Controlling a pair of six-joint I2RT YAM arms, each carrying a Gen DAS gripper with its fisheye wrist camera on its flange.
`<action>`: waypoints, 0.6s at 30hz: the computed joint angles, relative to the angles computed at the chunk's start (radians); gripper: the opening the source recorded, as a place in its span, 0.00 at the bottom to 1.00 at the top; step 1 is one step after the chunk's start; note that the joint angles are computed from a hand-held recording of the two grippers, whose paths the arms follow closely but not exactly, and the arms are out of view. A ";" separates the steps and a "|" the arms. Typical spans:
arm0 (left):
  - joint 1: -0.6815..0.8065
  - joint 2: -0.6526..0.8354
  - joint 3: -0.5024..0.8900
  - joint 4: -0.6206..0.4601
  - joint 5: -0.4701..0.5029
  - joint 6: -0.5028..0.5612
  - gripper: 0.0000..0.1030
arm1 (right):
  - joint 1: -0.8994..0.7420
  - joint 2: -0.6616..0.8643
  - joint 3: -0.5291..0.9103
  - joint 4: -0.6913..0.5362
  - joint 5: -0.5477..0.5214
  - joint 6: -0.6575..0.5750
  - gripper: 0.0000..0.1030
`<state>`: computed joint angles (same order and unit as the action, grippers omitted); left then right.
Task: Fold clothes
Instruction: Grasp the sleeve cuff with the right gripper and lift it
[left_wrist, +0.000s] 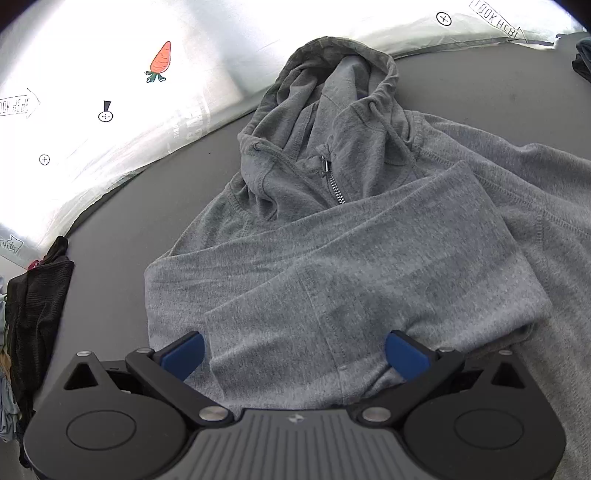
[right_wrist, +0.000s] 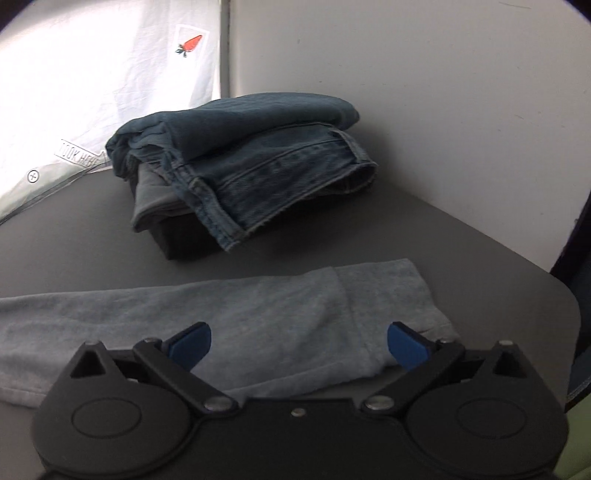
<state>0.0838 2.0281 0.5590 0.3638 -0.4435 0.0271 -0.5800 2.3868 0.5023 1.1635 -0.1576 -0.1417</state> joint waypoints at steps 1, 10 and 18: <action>-0.007 0.003 0.012 -0.022 -0.010 -0.012 1.00 | -0.036 0.015 0.031 -0.022 -0.005 0.001 1.00; -0.092 0.048 0.041 -0.038 -0.125 -0.060 1.00 | -0.074 0.059 0.201 -0.176 0.021 0.044 0.82; 0.090 -0.013 0.033 -0.100 0.134 -0.205 1.00 | 0.078 -0.045 0.150 -0.217 0.105 0.091 0.13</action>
<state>0.1737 2.0149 0.5922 0.2636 -0.3097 -0.1776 -0.5017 2.3422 0.6520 0.9466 -0.0529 -0.0508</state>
